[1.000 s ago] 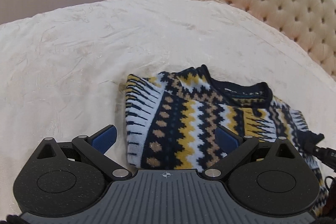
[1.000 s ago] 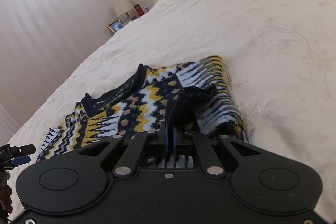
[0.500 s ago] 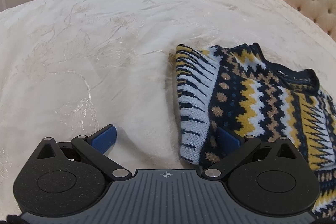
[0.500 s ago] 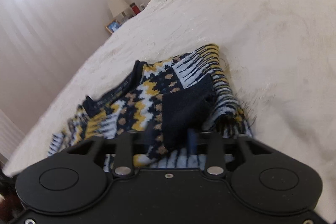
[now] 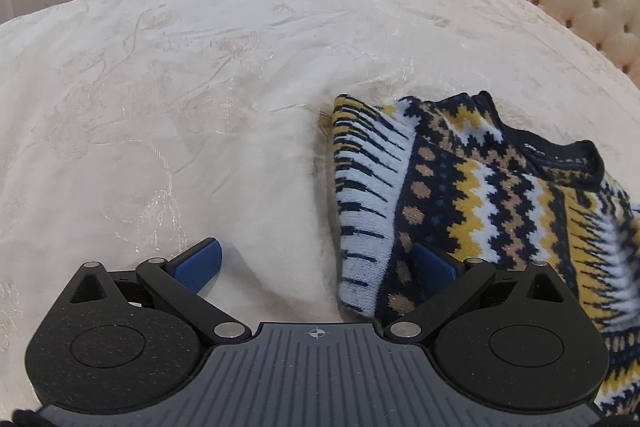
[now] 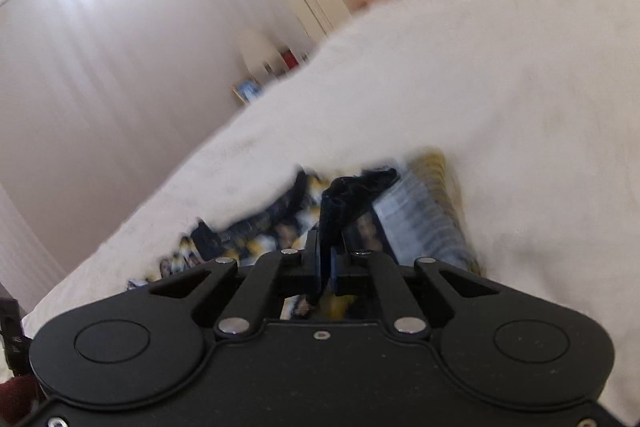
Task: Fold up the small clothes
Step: 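Lift the held cuff and lay it back along the sweater body, then open the right gripper to release the navy cuff on the sweater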
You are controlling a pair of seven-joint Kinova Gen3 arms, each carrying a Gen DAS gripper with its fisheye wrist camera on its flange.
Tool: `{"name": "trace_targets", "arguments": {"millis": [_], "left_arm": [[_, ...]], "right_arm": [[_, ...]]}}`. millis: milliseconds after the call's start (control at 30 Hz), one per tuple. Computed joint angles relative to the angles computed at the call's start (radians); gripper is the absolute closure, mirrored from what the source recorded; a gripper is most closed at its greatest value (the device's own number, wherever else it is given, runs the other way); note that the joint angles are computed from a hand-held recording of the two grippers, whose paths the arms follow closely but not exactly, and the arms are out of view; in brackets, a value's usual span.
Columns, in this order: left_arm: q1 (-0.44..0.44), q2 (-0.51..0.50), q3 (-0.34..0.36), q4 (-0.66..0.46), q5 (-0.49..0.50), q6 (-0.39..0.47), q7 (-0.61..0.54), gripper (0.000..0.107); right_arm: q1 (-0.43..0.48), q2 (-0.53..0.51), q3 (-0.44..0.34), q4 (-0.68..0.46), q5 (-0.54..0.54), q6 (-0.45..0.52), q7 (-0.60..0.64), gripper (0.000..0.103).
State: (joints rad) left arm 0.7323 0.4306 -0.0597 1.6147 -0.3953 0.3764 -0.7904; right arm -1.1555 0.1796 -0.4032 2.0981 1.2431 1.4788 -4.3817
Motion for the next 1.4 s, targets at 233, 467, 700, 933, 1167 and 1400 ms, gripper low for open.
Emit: {"name": "trace_targets", "arguments": {"millis": [233,467,700,933,1167,1400], "left_arm": [[-0.005,-0.002,0.0,0.001,0.012,-0.001,0.002,0.005],[0.02,-0.007,-0.03,0.013,-0.035,-0.011,0.076,0.005],[-0.025,0.008,0.019,-0.001,-0.003,0.007,0.012,0.004],[-0.014,-0.003,-0.002,0.027,0.004,-0.039,0.007,0.005],[0.016,-0.023,-0.026,0.038,-0.014,-0.031,0.009,0.005],[0.04,-0.073,-0.028,0.068,-0.064,-0.01,0.066,0.005]], "right_arm": [[0.128,-0.006,-0.057,-0.009,-0.106,-0.11,0.026,0.092],[0.07,0.001,0.033,-0.039,-0.159,-0.139,0.111,0.093],[0.07,0.009,0.044,-0.039,-0.174,-0.162,0.116,0.092],[0.04,0.011,0.041,-0.026,-0.161,-0.137,0.045,0.066],[0.021,0.033,0.039,-0.073,-0.204,-0.082,0.106,0.055],[-0.017,0.002,0.027,-0.065,-0.27,-0.026,0.03,0.041]]}}
